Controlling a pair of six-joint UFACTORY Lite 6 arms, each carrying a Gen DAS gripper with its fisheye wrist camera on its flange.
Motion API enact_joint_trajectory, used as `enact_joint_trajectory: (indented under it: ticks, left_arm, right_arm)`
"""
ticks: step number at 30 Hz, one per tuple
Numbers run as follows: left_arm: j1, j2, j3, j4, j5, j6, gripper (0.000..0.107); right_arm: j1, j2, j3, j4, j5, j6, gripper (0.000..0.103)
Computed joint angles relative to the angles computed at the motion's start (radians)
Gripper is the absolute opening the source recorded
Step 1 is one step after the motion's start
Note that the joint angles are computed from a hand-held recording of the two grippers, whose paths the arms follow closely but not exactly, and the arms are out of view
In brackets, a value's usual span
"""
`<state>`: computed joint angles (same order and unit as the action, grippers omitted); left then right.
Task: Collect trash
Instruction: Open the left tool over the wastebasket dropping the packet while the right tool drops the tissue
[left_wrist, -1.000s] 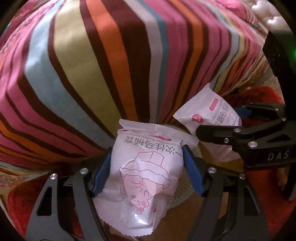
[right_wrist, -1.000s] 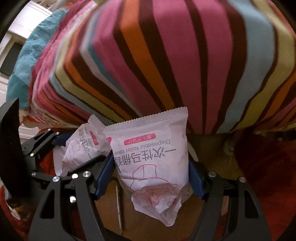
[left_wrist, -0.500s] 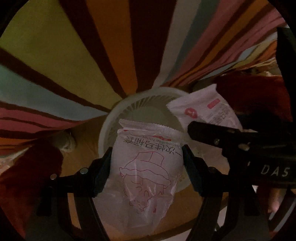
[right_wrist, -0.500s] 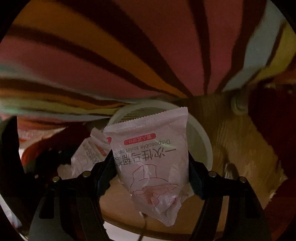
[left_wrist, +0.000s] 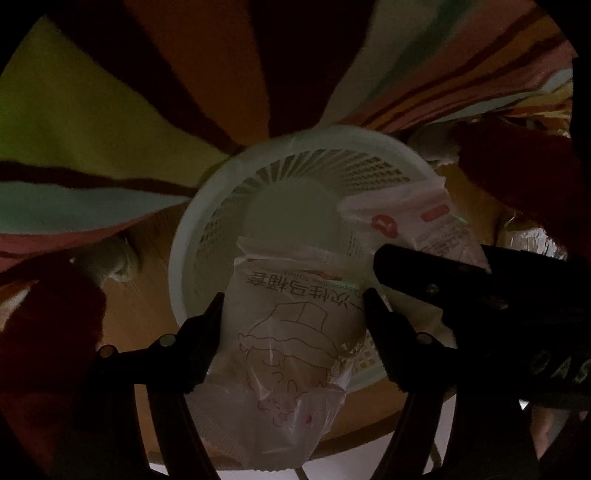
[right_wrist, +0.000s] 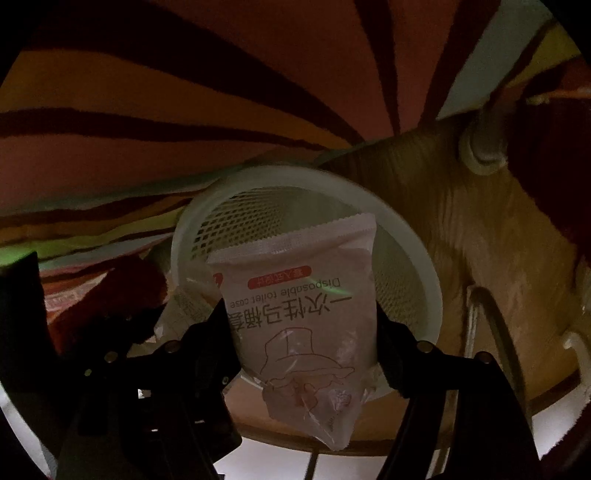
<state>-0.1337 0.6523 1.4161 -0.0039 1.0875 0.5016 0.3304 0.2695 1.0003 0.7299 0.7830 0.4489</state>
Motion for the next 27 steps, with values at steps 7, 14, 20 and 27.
enact_joint_trajectory:
  ticks: [7, 14, 20, 27]
  left_arm:
    - [0.027, 0.03, 0.003, 0.009, -0.015, -0.042, 0.091]
    - [0.049, 0.046, 0.021, 0.001, -0.008, -0.04, 0.091]
    - [0.037, 0.001, -0.021, 0.013, -0.016, -0.034, 0.091]
    - [0.038, -0.025, -0.023, 0.013, 0.03, -0.033, 0.091]
  right_arm:
    - [-0.018, 0.01, -0.049, 0.041, -0.027, -0.039, 0.092]
    - [0.0, 0.057, -0.029, 0.05, -0.024, -0.019, 0.092]
    - [-0.004, 0.059, -0.033, 0.06, -0.003, -0.024, 0.092]
    - [-0.007, 0.022, -0.053, 0.064, 0.03, -0.004, 0.092]
